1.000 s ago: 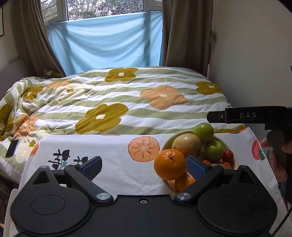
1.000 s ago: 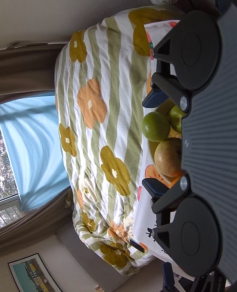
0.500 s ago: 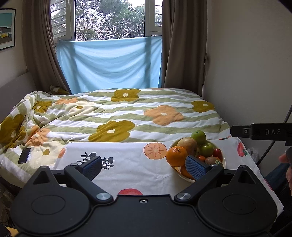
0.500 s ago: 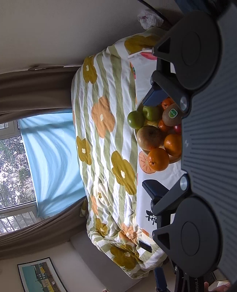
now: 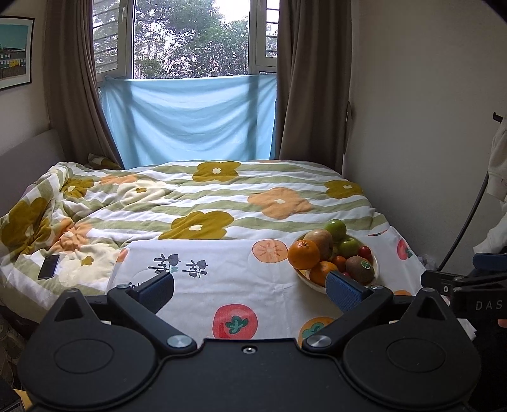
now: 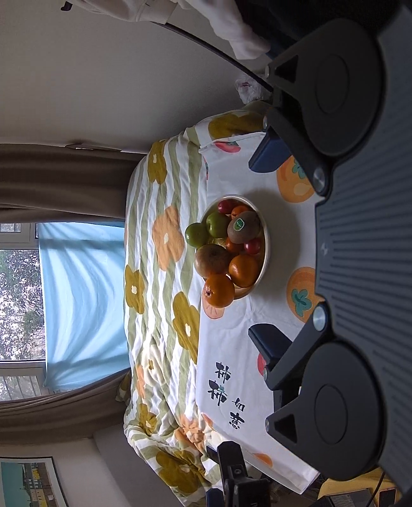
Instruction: Organize fruits
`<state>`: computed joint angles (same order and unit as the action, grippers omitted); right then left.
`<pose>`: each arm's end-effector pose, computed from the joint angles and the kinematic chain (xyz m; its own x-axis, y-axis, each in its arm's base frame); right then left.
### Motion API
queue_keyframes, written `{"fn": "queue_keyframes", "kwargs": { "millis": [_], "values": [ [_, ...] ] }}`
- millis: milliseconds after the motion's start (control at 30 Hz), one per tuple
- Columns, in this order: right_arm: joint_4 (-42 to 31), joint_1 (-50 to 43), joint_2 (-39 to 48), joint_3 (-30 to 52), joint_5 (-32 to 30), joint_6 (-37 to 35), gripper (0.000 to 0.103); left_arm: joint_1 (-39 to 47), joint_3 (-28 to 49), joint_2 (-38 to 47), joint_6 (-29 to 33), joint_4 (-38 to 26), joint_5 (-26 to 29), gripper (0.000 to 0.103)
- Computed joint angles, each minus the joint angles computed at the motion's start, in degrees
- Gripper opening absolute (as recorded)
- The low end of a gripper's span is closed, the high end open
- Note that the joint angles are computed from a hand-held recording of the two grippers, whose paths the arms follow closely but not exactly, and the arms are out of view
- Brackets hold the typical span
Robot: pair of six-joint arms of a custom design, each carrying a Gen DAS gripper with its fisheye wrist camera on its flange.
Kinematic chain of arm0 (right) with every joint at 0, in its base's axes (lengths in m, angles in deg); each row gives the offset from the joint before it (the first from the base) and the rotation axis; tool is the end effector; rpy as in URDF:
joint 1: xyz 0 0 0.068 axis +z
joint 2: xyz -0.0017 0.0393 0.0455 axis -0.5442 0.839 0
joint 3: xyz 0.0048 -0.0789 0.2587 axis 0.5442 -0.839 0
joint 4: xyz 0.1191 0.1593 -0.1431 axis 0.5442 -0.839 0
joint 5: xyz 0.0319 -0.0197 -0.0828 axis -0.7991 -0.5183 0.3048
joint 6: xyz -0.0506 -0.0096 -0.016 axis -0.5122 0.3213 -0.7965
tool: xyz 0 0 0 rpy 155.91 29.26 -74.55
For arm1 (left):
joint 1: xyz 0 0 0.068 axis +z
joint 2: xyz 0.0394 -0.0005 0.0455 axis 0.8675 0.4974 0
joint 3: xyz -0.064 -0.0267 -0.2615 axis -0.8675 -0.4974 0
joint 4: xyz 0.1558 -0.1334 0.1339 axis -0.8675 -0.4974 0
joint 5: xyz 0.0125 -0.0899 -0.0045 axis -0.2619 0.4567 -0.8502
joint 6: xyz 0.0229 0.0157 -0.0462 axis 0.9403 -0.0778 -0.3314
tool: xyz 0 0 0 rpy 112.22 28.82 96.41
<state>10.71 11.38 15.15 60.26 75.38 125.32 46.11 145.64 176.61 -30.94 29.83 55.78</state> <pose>0.2633 0.2241 0.3256 -0.5704 0.1245 -0.8119 0.2025 0.9792 0.0079 0.3288 -0.0854 0.3310 -0.5121 0.1756 -0.8408 0.3340 0.9425 -0.0066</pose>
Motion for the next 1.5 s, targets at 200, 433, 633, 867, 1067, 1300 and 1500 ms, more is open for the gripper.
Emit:
{"fn": "queue_keyframes", "kwargs": {
  "millis": [200,433,633,867,1067,1300,1500],
  "values": [
    [-3.6,2.1,0.2,0.7,1.0,6.3,0.103,0.6,-2.6,-2.0,2.3,1.0,0.4,0.103],
    [-5.5,2.0,1.1,1.7,0.5,7.3,0.103,1.1,-3.4,-1.9,3.5,1.3,1.0,0.103],
    [-5.8,1.6,2.1,2.7,0.0,7.3,0.103,1.3,-3.2,-1.4,3.8,1.3,1.0,0.103],
    [-5.6,0.9,3.3,3.8,-1.0,6.3,0.103,1.7,-2.5,-0.5,3.5,0.8,1.1,0.103],
    [-5.8,0.7,3.5,4.1,-1.4,6.2,0.103,1.5,-2.4,-0.3,3.1,0.9,1.0,0.103],
    [-6.6,0.0,4.2,4.9,-1.9,6.9,0.103,1.5,-2.3,0.0,3.3,0.9,0.7,0.103],
    [-6.9,0.0,4.3,5.0,-2.0,7.2,0.103,1.2,-2.6,0.0,3.4,1.4,0.4,0.103]
  ]
}}
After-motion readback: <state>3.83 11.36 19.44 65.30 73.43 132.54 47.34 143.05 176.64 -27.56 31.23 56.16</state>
